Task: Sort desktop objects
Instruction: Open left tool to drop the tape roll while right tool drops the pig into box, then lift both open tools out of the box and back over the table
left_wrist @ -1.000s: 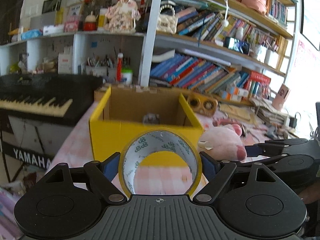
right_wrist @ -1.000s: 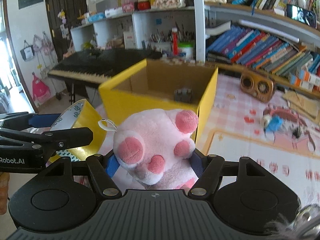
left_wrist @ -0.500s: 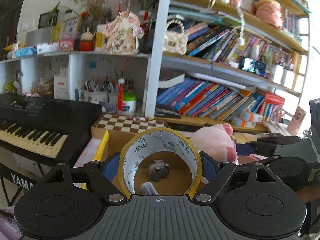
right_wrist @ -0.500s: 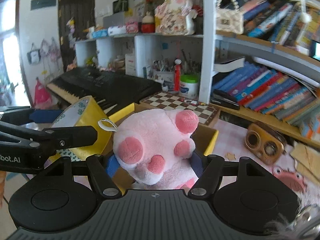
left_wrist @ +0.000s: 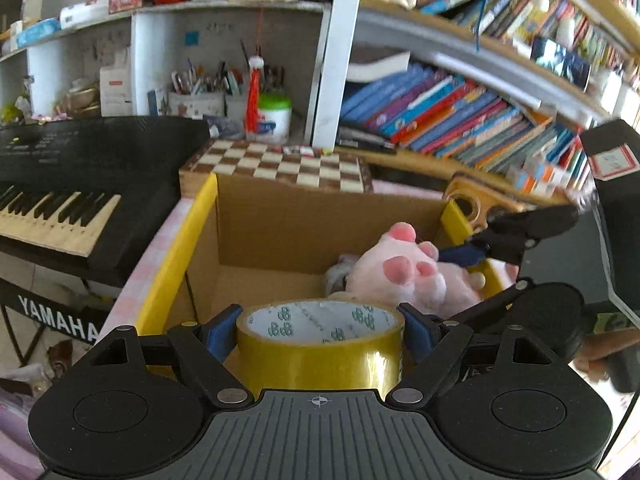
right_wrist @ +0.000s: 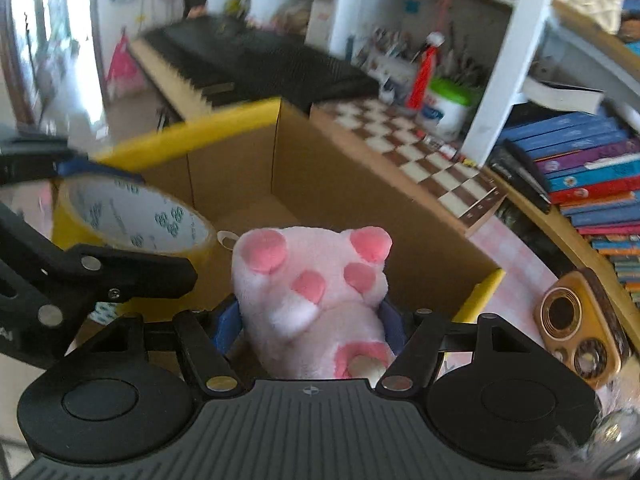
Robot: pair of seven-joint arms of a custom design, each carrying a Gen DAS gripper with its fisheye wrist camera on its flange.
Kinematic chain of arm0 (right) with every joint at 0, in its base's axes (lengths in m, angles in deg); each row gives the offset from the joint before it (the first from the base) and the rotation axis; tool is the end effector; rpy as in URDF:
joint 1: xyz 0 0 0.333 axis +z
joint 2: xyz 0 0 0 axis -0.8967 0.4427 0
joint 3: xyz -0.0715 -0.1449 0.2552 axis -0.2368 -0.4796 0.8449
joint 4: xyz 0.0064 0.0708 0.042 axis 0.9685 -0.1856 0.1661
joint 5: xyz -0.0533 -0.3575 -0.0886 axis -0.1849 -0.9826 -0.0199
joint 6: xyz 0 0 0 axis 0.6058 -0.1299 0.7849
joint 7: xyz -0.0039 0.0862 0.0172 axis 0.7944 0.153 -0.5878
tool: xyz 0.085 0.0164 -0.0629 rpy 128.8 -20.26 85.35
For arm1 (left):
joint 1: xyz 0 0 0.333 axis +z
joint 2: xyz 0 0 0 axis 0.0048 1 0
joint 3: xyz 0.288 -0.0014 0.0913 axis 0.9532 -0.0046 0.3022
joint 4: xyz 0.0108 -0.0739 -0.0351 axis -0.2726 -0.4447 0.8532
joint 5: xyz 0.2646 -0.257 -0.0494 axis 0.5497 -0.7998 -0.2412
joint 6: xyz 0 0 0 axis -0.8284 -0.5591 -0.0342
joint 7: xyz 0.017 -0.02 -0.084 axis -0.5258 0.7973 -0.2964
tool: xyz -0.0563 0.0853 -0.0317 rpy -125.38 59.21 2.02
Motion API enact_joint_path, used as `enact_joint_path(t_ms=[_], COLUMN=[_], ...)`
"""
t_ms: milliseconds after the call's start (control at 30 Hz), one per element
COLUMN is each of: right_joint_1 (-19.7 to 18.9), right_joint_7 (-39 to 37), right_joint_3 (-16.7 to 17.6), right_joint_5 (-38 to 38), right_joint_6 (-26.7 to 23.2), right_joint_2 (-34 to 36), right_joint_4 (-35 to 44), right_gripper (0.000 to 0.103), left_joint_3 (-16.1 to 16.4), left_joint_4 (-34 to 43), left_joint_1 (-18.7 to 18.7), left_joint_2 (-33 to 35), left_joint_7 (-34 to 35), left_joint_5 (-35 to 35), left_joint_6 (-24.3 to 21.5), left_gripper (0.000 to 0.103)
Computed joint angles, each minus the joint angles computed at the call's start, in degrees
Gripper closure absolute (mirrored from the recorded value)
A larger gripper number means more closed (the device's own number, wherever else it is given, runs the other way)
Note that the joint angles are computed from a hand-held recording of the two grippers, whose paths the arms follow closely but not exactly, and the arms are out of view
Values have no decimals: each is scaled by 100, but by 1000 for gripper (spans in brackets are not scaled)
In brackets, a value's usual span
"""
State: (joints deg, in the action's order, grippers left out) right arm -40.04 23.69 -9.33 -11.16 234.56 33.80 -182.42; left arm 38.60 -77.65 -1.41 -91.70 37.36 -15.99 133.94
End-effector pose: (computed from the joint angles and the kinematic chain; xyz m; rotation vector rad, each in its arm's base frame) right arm 0.4938 0.2835 0.4625 -2.3988 0.6159 -0.4368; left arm 0.3919 -0.2552 0.4742 -1.8170 1.6412 -0.9050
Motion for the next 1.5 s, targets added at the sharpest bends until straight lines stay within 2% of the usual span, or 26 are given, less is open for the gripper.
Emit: enact_joint_path(t_ms=[100,167,233,300,367,500,667,833,933,1067,1200,1300,1400,1500], right_joint_1=[-12,-53,-72,-86,-90,-19,264,777,1063,1263,1193,979,664,160], right_joint_7=[47,51,-16,-247,-478,-659,-1158,-1539,-1423,-882,-162,348,821,1332], right_joint_3=[-10,-10,8,46,66,22,-132,-505,-709,-880,-786,-539,-166,330], right_joint_5=[-534,-611,-612,-381,-22,461,1228,2252,2564,2612,2563,2526,2493,2426], right_joint_6=[-10,-200,-165,16,75,138,658,1284,1712,2103,2373,2530,2625,2464], right_joint_2=[132,162,161,102,26,-215,-683,-1230,-1591,-2033,-2528,-2961,-3400,-3913], right_joint_4=[52,142,131,23,-37,-198,-637,-1114,-1461,-1880,-2325,-2730,-3149,-3549], right_gripper=[36,36,32,28,24,23,20,18,18,18,18,18,18,18], left_joint_3=[68,130,153,111,-45,-370,-565,-834,-902,-914,-930,-940,-932,-980], left_joint_4=[54,29,19,-19,-82,-35,-134,-408,-616,-885,-1133,-1335,-1517,-1646], left_joint_1=[-60,-63,-73,25,275,566,640,851,827,631,366,181,-52,-250], left_joint_2=[182,235,269,246,130,-105,-569,-1221,-1618,-2115,-2563,-2869,-3089,-3267], left_joint_7=[99,48,51,-99,-444,-759,-915,-1041,-968,-780,-541,-429,-265,-99], left_joint_5=[-72,-100,-118,53,385,687,739,555,297,-91,-483,-780,-1065,-1330], left_joint_6=[-18,96,135,335,655,645,602,837,862,746,516,482,456,396], left_gripper=[19,19,19,19,16,8,7,5,4,4,2,2,2,2])
